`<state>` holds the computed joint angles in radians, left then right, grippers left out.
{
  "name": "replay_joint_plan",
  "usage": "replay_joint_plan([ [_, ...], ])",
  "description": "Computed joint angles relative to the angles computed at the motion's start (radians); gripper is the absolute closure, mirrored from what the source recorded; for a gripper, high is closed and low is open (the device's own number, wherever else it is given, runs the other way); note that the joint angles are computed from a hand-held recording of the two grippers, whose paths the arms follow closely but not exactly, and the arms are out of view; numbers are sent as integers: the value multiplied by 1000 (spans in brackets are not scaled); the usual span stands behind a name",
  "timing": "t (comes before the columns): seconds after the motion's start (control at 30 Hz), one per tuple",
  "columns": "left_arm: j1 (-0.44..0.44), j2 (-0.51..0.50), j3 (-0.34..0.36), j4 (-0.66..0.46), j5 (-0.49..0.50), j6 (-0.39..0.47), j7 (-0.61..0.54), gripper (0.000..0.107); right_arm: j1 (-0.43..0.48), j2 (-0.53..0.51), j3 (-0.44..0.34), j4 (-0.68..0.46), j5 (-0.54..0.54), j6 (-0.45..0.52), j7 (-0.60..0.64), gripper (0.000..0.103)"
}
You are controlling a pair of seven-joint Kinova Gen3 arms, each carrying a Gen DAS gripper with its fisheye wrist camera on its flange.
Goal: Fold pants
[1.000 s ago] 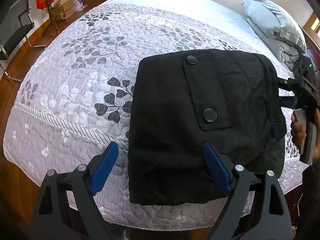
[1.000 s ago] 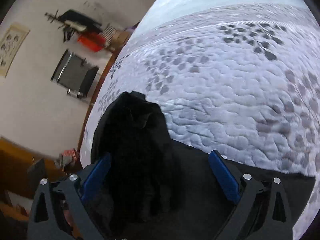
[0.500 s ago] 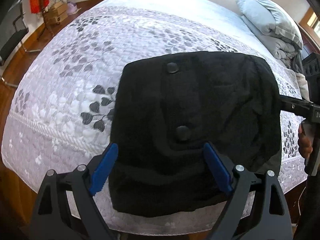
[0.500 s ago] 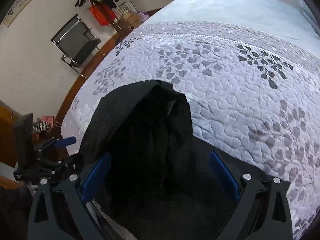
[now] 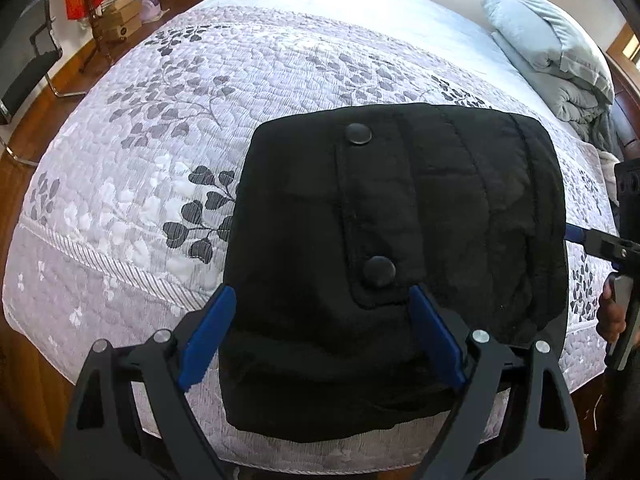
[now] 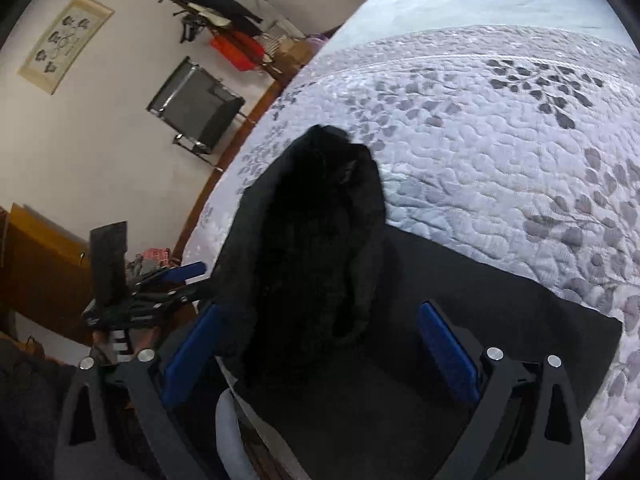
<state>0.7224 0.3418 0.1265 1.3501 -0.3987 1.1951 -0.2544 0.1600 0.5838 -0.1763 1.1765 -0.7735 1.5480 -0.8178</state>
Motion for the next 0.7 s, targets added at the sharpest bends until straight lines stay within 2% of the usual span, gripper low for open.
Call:
replay_joint_plan([
  [0.17, 3, 10, -1, -7, 0, 4, -1, 19, -100, -4, 27, -34, 108, -44, -83, 3],
  [0.3, 3, 13, -2, -11, 1, 6, -11, 19, -98, 54, -34, -85, 63, 9, -101, 3],
  [0.37, 3, 13, -2, -12, 1, 8, -15, 19, -134, 49, -20, -86, 80, -5, -127, 4],
  [0.43, 4, 10, -3, -9, 1, 10, -15, 19, -165, 19, -7, -63, 128, -47, -134, 16],
  [0.5, 7, 5, -5, -4, -3, 14, -7, 19, -194, -28, 23, -28, 177, -102, -140, 53],
  [0.53, 8, 3, -6, -2, -5, 17, 0, 19, -181, -37, 16, -17, 177, -109, -148, 60],
  [0.57, 7, 0, -8, 2, -6, 18, 10, 19, -152, -45, -1, -3, 161, -112, -156, 74],
  [0.6, 6, -2, -7, 3, -6, 17, 15, 19, -137, -57, 1, 12, 142, -114, -153, 79],
  [0.7, -1, 4, -4, -5, 1, 24, 22, 19, -152, -122, 15, 63, 162, -156, -137, 84],
])
